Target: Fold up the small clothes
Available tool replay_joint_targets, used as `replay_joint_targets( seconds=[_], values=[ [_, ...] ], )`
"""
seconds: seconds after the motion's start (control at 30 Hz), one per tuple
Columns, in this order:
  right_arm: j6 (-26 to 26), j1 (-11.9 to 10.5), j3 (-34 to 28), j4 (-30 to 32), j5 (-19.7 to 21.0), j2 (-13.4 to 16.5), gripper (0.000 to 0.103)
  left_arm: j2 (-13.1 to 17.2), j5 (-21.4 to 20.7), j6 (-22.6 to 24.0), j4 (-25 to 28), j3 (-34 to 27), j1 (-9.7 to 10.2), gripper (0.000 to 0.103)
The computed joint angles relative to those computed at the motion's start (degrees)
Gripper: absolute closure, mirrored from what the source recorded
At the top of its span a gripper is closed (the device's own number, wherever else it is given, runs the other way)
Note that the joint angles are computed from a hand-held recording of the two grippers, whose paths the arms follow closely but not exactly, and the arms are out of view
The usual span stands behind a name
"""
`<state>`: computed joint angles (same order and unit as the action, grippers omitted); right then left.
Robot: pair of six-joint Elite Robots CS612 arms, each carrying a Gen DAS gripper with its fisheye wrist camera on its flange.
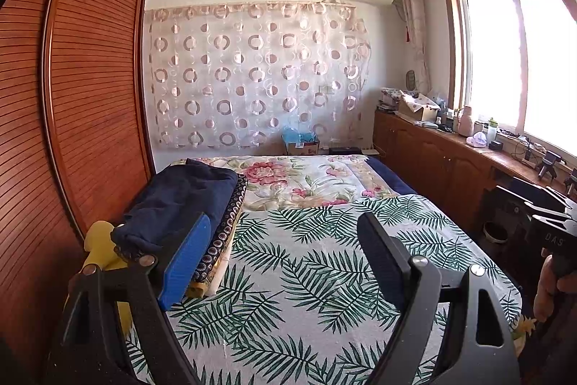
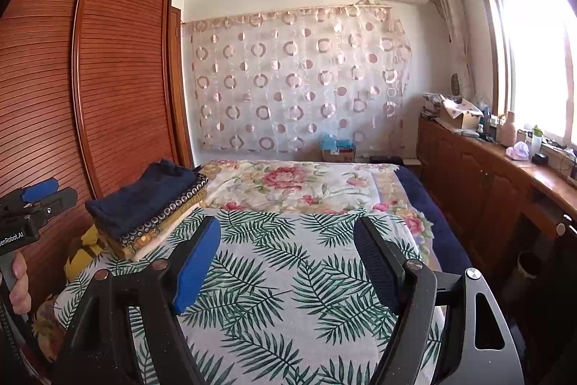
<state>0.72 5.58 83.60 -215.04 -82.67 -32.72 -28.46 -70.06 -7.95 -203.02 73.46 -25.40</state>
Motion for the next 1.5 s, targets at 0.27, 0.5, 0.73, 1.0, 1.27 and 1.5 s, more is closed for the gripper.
replay_joint_targets(
  seconds=[0.27, 0.5, 0.73, 1.0, 1.27, 1.5],
  values=[
    [0.0, -0.2, -0.3, -0.2, 0.2, 0.2, 0.025, 0.0, 0.1, 0.0, -0.1, 0.0, -0.02, 0.019],
    [0.0, -0.4, -0.6, -0.2, 0.5, 0.6, 0.025, -0.3, -0.1, -0.1, -0.2, 0.2, -0.09, 0.019],
    [0.1, -0.6, -0.8, -0.2, 0.6, 0.7, 0.025, -0.5, 0.4, 0.2, -0.2, 0.2, -0.31, 0.019],
    [0.1, -0.6, -0.8, -0.3, 0.7, 0.7, 0.025, -0.7, 0.5, 0.1, -0.4, 0.6, -0.32, 0.019],
    [-0.1, -0.6, -0.9, -0.4, 0.5, 0.9, 0.025, -0.8, 0.2, 0.1, -0.3, 0.6, -0.26, 0.019],
    [0.1, -0.8, -0.7, -0.4, 0.7, 0.8, 0.025, -0.7, 0.3, 0.1, -0.5, 0.6, -0.26, 0.019]
  ],
)
